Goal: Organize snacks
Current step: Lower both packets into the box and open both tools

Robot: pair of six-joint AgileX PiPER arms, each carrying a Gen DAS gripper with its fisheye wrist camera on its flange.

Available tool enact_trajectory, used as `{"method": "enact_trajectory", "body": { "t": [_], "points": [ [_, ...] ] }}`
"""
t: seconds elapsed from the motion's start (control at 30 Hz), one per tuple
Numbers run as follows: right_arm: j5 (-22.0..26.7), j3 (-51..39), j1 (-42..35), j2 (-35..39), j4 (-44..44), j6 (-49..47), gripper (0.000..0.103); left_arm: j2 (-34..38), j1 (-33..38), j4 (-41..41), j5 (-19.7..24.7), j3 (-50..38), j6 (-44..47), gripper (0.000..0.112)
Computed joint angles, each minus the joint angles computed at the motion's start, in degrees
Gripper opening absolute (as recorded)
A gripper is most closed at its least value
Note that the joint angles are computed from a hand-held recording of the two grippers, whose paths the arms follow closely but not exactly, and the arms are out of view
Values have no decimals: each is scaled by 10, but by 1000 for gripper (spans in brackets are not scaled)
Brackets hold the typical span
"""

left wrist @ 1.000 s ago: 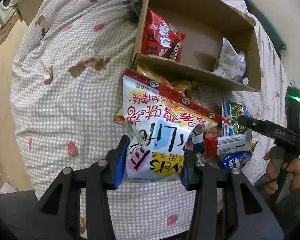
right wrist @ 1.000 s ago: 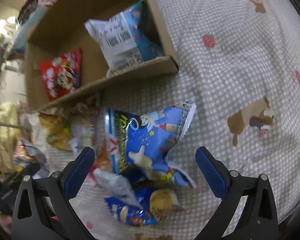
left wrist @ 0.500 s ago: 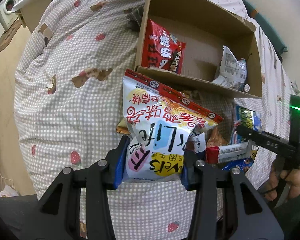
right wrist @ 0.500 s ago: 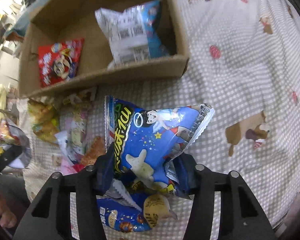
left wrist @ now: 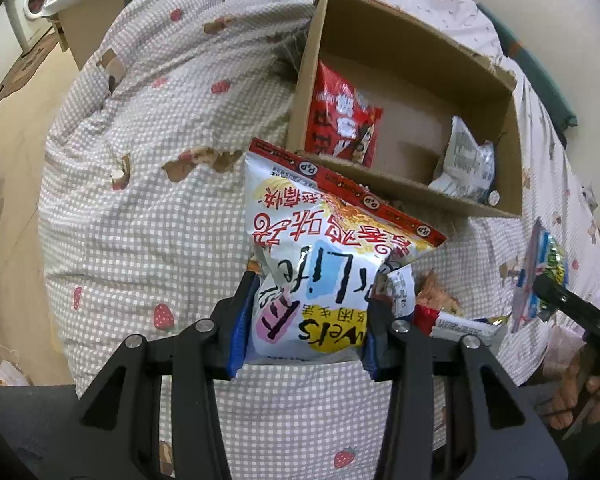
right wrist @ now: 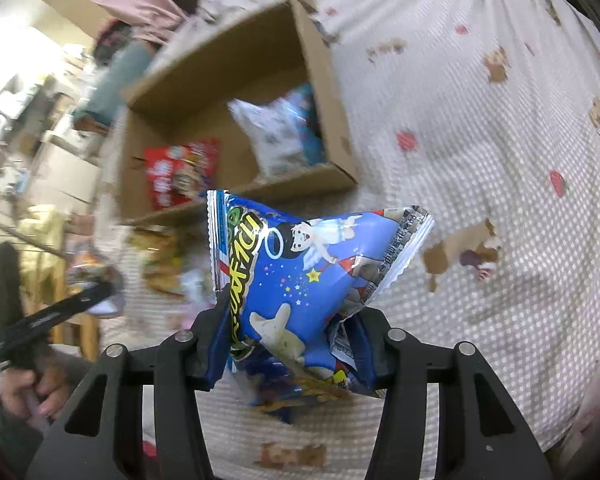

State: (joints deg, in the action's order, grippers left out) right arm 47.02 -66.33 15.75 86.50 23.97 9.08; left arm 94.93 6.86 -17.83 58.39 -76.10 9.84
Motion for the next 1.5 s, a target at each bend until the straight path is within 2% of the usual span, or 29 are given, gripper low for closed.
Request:
{"method": "enact_trajectory", "body": {
  "t": [0.17, 0.3, 0.57, 0.77, 0.83, 1.0, 1.13, 1.33, 1.5],
  "points": [
    [-40, -10, 16, -26, 26, -36, 53, -18, 1, -12, -2, -19, 8, 40],
    [-62, -50, 30, -4, 28, -33, 53, -9, -10, -3, 9, -71, 1, 40],
    [-41, -202, 35, 82, -9, -11, 53, 73, -41, 7, 47, -236, -23, 40],
    [-8, -344, 28, 181, -24, 4, 53, 165, -64, 10, 63, -368, -44, 40],
    [9, -399, 24, 226, -23, 11, 53, 188, -66, 2, 62, -387, -48, 40],
    [16, -446, 24, 289, -30, 13, 53, 215, -74, -10, 35, -365, -34, 40],
    [15, -441, 19, 314, -15, 11, 53, 244, -81, -10, 43, -382, -45, 40],
    [39, -485, 16, 352, -12, 15, 53, 257, -93, 9, 39, -387, -43, 40],
    [52, -511, 10, 377, 1, 12, 55, 271, -92, 11, 55, -393, -47, 41]
  ]
}}
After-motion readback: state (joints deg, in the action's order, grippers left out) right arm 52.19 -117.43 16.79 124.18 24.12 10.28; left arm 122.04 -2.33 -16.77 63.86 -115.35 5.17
